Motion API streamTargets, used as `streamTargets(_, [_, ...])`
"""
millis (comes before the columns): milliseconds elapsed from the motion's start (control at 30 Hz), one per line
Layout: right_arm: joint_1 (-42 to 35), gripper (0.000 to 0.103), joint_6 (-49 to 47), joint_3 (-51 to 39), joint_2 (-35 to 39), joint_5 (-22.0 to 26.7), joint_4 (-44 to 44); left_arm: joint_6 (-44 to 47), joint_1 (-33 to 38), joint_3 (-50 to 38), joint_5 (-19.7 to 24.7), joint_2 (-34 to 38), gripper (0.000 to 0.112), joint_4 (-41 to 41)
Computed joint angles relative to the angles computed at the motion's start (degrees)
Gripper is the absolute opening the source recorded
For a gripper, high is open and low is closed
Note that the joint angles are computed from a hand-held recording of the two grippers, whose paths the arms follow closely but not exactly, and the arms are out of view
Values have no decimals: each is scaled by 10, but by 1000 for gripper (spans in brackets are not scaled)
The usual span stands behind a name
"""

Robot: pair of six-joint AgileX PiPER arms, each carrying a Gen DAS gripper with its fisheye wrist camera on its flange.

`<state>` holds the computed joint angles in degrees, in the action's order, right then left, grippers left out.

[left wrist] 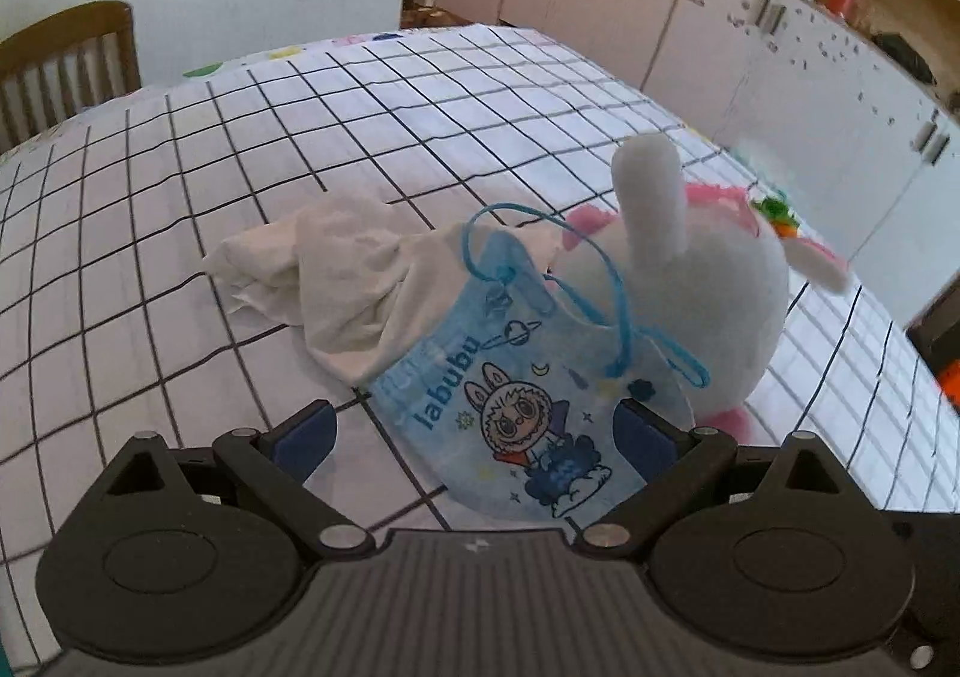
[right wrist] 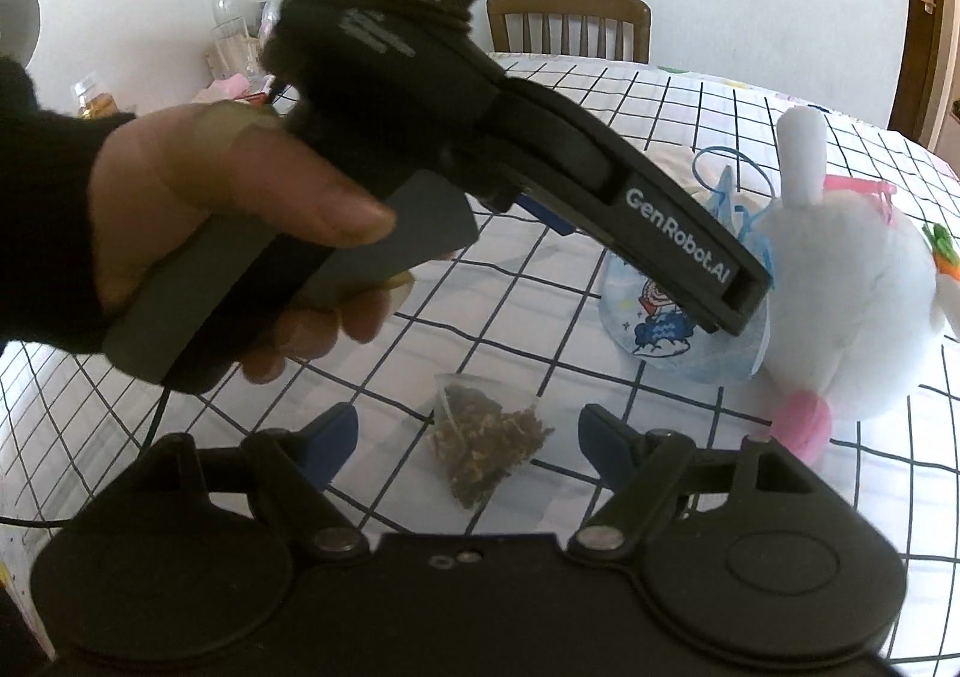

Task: Organize soft objects
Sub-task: 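Grasp the blue labubu bag with the left gripper while the right gripper grasps the tea bag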

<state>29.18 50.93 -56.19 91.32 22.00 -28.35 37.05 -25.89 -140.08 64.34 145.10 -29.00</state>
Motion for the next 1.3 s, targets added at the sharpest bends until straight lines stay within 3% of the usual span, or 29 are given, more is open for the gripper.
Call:
streamTargets(67, [-1, 80, -8, -2, 4, -1, 8, 0, -2, -15, 5, 12, 100, 4])
streamTargets(400, [-11, 76, -34, -15, 25, -1, 31, 39, -11, 63, -63, -20, 99, 0])
streamTargets(567, [-4, 68, -15, -25, 34, 11, 2, 64, -18, 129, -118, -53, 81, 7])
streamTargets(633, [-2, 64, -8, -27, 35, 17, -9, 71, -18, 144, -131, -62, 66, 9])
streamTargets(833, [15, 47, 32, -41, 46, 50, -61, 56, -19, 137, -132, -63, 35, 20])
streamTargets(967, [24, 30, 48, -47, 48, 69, -80, 59, -19, 155, -145, -75, 25, 26])
streamTargets(1033, [25, 14, 54, -43, 44, 67, -82, 68, -18, 178, -160, -88, 17, 23])
streamTargets(1300, [21, 9, 105, -16, 1, 64, -101, 124, -1, 261, -193, -137, 10, -29])
